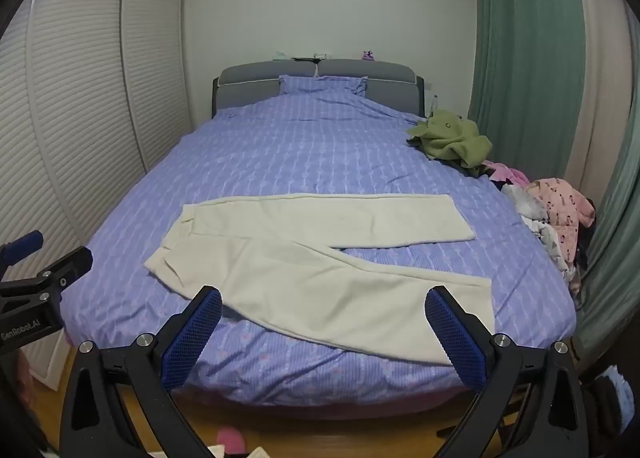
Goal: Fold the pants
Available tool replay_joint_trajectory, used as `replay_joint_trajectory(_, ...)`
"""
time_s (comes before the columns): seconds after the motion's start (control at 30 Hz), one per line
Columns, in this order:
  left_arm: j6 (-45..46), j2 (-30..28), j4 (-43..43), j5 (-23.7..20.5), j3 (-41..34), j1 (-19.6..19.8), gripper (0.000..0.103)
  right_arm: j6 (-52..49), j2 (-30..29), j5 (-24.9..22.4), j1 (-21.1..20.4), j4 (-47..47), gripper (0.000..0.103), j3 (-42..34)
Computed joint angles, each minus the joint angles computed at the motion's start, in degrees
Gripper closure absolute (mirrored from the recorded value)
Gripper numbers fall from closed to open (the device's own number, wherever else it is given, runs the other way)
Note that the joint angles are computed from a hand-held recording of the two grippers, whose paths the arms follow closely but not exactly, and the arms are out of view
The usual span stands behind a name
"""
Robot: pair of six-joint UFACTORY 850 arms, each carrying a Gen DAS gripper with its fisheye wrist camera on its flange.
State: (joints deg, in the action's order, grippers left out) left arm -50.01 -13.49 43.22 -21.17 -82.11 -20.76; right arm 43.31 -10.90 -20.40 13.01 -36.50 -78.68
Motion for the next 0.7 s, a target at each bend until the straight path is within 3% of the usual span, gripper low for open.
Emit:
replay_joint_trajectory(0.17,-2.93,0.13,3.12,-0.5,0.58,-0.81,0.0,-0.32,0.11,-0.09,0.03,0.04,0.0,0.18)
replay_joint_trajectory(0.7,-0.58,0.66,0.95,0.03,-0.11,-0.54,0.0,2.92,0.85,-0.11,0.61,-2.73,0.0,0.93)
